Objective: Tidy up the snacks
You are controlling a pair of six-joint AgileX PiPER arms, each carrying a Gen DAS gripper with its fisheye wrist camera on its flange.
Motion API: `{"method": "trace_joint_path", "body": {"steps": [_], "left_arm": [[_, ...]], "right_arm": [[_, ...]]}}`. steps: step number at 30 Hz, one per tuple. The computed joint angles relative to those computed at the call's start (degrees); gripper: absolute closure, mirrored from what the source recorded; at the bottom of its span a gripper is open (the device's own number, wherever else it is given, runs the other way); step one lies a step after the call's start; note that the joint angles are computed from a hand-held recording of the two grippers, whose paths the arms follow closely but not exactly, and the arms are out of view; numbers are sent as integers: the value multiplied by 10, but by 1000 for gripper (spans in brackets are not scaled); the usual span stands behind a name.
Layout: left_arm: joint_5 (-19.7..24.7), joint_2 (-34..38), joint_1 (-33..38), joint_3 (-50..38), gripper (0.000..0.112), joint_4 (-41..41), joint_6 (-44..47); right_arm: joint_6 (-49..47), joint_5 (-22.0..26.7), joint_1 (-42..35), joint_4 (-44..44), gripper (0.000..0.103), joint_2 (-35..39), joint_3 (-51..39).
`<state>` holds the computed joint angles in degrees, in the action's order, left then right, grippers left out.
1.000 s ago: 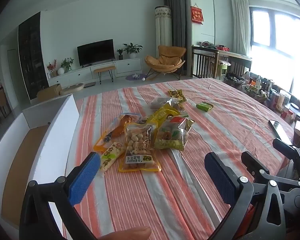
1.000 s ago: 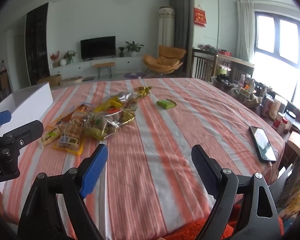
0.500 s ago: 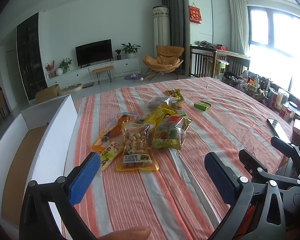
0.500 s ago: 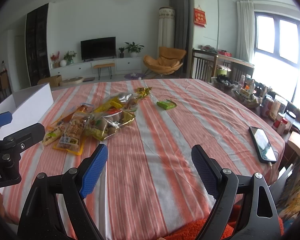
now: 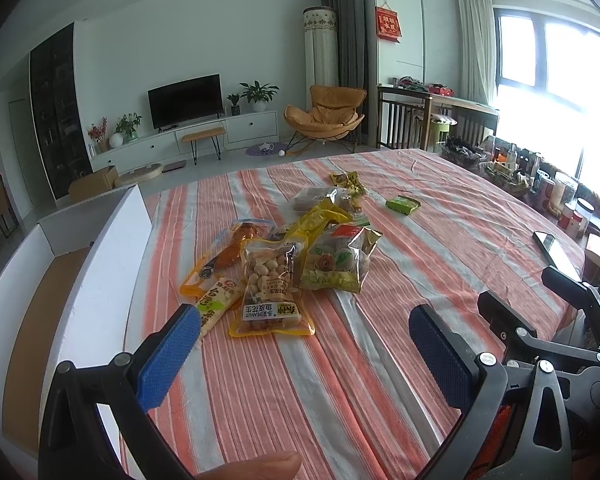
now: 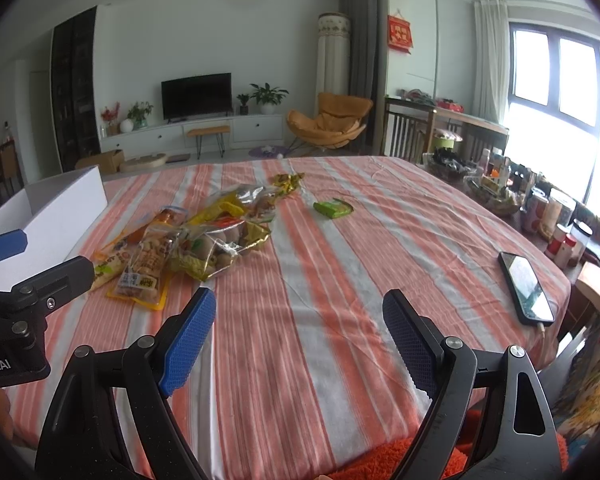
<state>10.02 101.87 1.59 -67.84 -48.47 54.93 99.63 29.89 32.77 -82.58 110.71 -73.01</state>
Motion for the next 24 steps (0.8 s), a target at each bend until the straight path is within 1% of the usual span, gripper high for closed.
{"method": "trace_joint_path", "body": {"steps": [4,7,16,21,24], "left_arm": [[-2,0,0,2,9,-11,12],[1,2,-1,-2,9,14,-14],[2,6,-1,-3,9,10,-9],[2,10,-3,-5,9,32,-31],[2,10,-3,-4,9,28,-27]], "right_arm": [[1,1,1,-1,15,1,0],[3,0,0,-4,15,0,1],[1,-1,-1,-1,15,-1,1],[2,-3,-2,-2,15,-1,2],[2,-3,-2,-1,15,-1,2]]}}
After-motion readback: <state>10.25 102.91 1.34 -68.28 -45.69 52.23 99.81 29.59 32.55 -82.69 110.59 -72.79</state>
